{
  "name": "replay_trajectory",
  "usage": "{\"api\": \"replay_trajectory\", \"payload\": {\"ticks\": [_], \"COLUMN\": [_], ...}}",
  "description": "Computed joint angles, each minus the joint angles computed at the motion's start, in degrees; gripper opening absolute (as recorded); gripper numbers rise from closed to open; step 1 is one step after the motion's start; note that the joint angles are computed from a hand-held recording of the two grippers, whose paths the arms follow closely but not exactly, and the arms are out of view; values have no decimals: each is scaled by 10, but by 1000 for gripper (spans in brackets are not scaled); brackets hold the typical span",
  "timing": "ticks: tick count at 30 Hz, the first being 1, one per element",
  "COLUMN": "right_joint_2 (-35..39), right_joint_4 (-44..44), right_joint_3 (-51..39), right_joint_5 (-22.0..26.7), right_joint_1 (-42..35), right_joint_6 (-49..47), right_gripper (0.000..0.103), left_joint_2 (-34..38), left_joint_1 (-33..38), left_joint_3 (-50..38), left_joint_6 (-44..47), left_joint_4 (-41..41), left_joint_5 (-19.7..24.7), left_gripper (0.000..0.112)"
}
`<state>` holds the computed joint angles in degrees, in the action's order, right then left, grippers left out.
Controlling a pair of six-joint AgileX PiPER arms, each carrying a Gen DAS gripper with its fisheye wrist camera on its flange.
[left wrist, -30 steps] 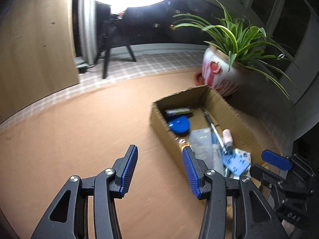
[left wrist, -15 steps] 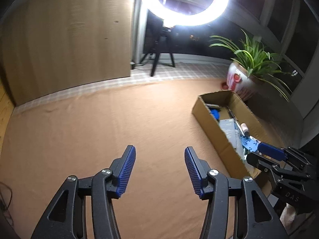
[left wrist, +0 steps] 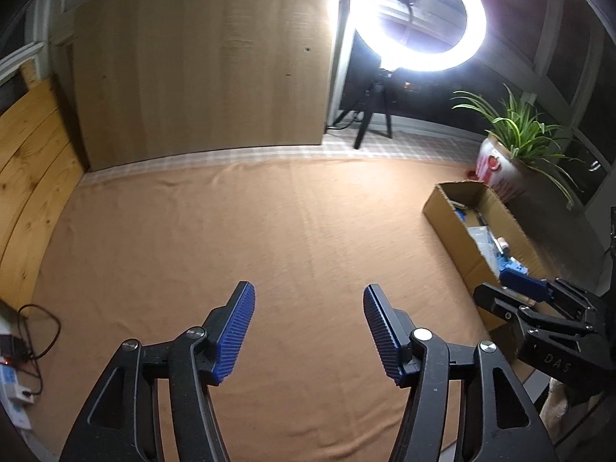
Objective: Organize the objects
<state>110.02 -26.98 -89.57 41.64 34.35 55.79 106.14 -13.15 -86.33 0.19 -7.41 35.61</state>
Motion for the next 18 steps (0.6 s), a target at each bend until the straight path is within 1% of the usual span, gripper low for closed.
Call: {"api": "replay_trajectory", "payload": {"ticks": [1, 6, 10, 18], "right_joint_2": [4, 21, 34, 58], "right_joint_4": [-1, -21, -37, -45], "right_joint_3": [-5, -27, -48, -85], "right_joint_5": [2, 21, 39, 63], "right_joint_1": [5, 22, 34, 45], "right_joint_6": [4, 30, 43, 43], "right_gripper": [53, 65, 67, 67], "left_joint_2": [-5, -19, -28, -35], "left_joint_1": [3, 21, 33, 56], "left_joint_3": [8, 42, 62, 80], "left_joint_6": [1, 8, 12, 38], "left_joint_4": [1, -2, -4, -20], "left_joint_5": [-2, -12, -22, -30], "left_gripper": [64, 67, 73, 76]}}
